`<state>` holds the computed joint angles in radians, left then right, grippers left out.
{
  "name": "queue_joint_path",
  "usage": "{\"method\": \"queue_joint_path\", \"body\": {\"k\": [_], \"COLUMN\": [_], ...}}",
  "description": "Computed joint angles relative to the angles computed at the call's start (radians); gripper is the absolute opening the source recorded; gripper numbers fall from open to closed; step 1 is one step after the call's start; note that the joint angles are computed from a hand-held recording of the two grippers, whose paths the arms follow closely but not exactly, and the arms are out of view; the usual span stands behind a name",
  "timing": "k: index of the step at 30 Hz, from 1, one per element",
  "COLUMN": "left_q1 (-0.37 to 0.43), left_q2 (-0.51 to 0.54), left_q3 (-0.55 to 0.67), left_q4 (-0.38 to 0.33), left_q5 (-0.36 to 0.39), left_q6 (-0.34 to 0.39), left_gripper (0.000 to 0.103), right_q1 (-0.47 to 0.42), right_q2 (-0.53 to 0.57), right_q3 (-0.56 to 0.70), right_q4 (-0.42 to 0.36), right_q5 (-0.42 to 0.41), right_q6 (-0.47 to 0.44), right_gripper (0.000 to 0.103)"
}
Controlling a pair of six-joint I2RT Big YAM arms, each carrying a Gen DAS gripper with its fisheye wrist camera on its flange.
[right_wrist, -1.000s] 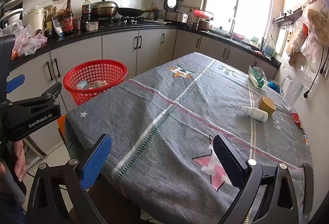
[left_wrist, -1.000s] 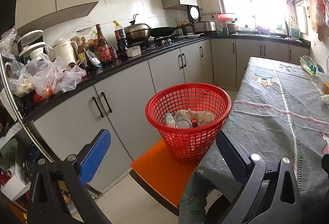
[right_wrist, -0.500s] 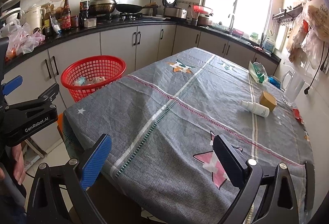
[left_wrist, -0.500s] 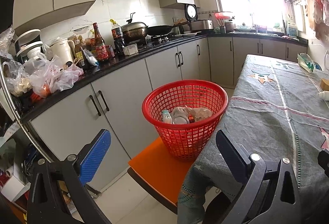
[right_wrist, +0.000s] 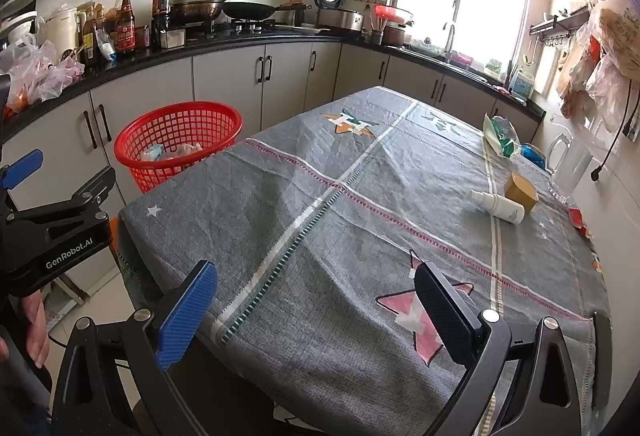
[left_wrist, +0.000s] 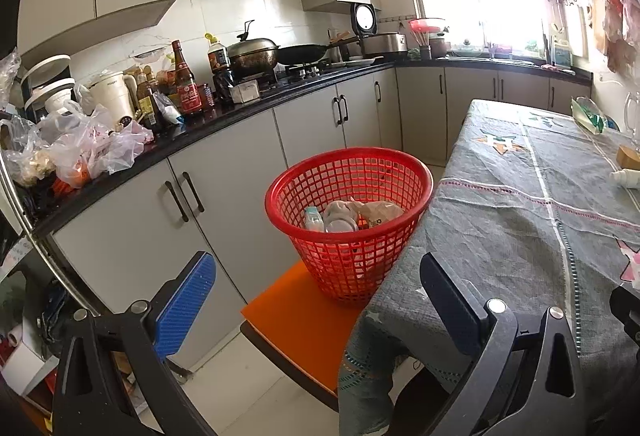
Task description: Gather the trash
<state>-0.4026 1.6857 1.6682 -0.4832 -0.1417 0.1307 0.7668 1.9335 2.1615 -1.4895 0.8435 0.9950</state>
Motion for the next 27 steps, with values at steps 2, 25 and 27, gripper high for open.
{"method": "queue_joint_path", "body": {"k": [2,25,27], "left_q1": [0.000,-0.003,-0.005], "left_q2": [-0.003,0.003,0.004], "left_q3": [-0.005,-0.010,-0.013], "left_q4": [0.006,0.003,0.006], "left_q5": [0.002,0.014,0.014], "left_q6": [0.000,0.000,0.002], "left_gripper": [0.102,0.102,0.102], "right_q1": [-0.001,0.000,-0.001], "right_q2": [0.001,0.018,0.014], "right_q3": [0.001,0.020,0.012], "right_q4": [0.000,-0.013,-0.006], "right_q5": [-0.002,-0.014,-0.016], "right_q6": [0.002,0.006,0.006], "right_gripper": [0.101,0.101,0.101]}}
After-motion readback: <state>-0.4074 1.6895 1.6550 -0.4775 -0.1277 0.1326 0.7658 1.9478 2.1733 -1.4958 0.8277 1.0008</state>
